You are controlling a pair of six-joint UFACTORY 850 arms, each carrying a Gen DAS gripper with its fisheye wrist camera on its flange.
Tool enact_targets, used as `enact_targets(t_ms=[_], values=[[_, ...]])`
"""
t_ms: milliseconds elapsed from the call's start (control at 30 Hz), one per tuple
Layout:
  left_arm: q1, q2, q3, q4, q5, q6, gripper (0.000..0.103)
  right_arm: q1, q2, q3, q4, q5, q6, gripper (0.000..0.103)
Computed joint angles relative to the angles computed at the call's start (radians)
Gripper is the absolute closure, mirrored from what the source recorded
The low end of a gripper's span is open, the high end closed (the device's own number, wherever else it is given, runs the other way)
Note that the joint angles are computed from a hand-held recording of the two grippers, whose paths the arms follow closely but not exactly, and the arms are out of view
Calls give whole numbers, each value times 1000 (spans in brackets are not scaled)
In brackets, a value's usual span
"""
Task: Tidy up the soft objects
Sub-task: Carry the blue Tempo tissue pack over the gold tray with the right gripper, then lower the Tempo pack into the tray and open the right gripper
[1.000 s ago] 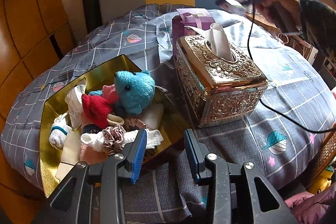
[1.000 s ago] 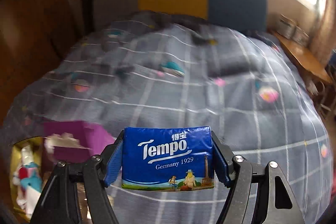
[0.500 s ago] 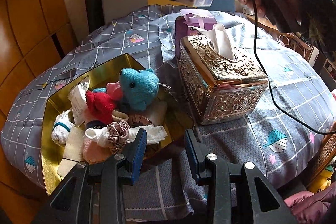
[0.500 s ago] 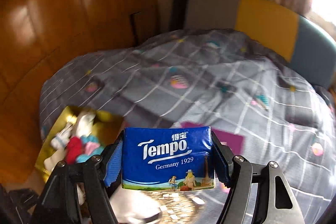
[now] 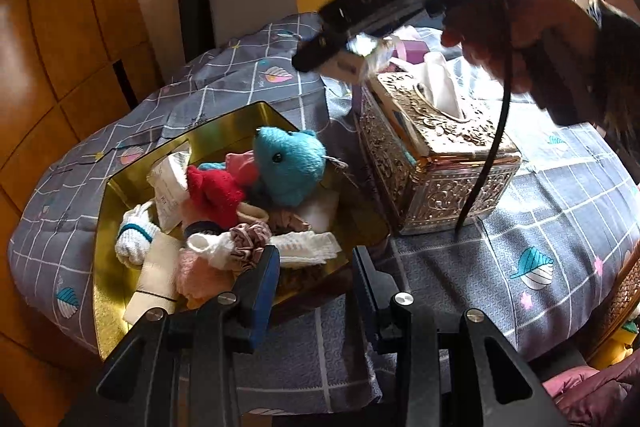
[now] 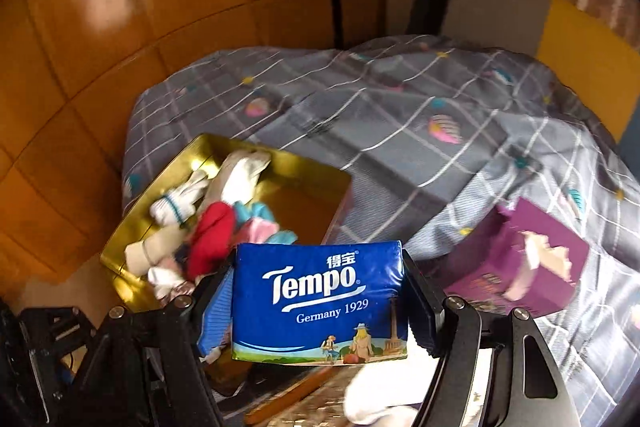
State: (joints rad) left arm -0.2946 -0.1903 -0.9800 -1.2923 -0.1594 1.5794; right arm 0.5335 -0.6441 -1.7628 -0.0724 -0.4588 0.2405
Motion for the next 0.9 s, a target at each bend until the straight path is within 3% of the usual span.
enact_targets(t_ms=[433, 533, 733, 900], values=[[73, 17, 19, -126, 41, 46, 66, 68, -46, -3, 110, -15, -164, 30], [89, 18, 18, -244, 69, 130, 66, 82, -55, 3, 101, -16, -160, 30], [113, 5, 3, -335, 101, 167, 66, 121, -67, 25, -12, 17, -31, 30], [115, -3, -2, -391, 123, 200, 67, 152, -133, -49, -182, -32, 126, 30]])
